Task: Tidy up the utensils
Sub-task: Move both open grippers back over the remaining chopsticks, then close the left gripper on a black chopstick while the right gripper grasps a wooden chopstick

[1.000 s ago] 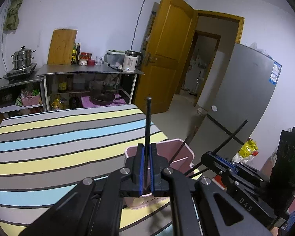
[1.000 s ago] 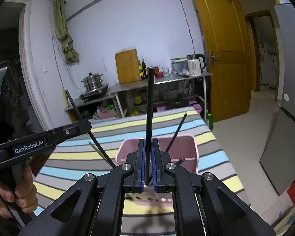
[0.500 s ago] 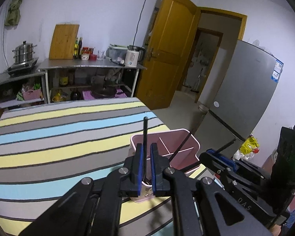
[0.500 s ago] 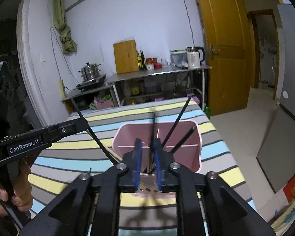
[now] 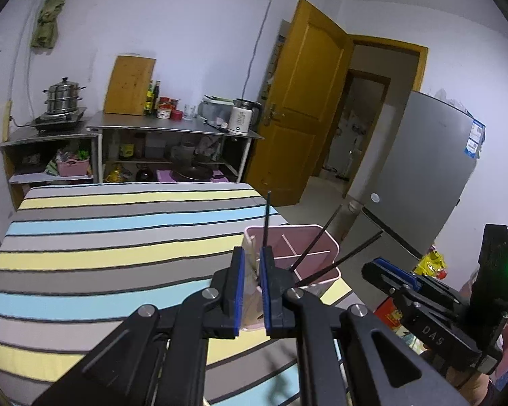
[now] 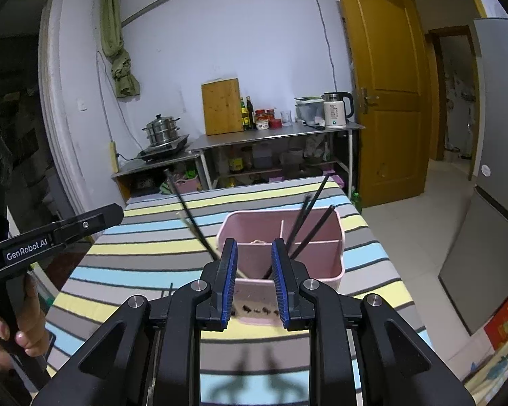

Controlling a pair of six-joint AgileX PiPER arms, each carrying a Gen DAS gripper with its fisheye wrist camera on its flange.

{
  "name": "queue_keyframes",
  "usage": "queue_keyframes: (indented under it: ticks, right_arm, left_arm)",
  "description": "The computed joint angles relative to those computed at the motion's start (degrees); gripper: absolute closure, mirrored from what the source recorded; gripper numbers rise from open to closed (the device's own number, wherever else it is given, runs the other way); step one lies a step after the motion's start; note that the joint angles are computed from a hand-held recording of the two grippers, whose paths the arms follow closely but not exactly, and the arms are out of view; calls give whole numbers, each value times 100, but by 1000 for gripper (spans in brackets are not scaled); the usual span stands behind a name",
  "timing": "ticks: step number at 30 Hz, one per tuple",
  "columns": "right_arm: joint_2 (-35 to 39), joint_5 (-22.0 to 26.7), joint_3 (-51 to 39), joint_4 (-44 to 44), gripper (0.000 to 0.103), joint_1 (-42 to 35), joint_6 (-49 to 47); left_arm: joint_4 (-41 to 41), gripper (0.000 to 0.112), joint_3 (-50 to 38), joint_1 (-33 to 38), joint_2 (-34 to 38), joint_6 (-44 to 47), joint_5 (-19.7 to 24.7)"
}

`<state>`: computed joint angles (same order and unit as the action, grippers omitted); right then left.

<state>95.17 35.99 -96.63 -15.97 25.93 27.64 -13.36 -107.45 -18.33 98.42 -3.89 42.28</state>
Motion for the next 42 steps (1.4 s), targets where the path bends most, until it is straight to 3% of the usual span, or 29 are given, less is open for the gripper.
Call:
queue_keyframes:
  ticks: [9, 18, 25, 30, 42]
  right_arm:
    - [-289, -67, 462, -234, 81, 351, 222]
    - [-402, -262, 917, -50, 81, 533, 122]
    - [-236, -384, 1024, 160, 81, 640, -66]
    - [-83, -393, 991, 360, 81, 689, -188]
    - [407, -429, 886, 1029, 81, 572, -789]
  left_arm:
    - [395, 102, 1459, 15, -897, -301, -606]
    - [444, 102, 2474, 220, -1310, -371, -939]
    - [391, 101, 2895, 373, -1310, -469, -1069]
    - [427, 94, 3111, 435, -1179, -580, -1153]
    - [486, 94, 3016, 418, -288, -850, -1181]
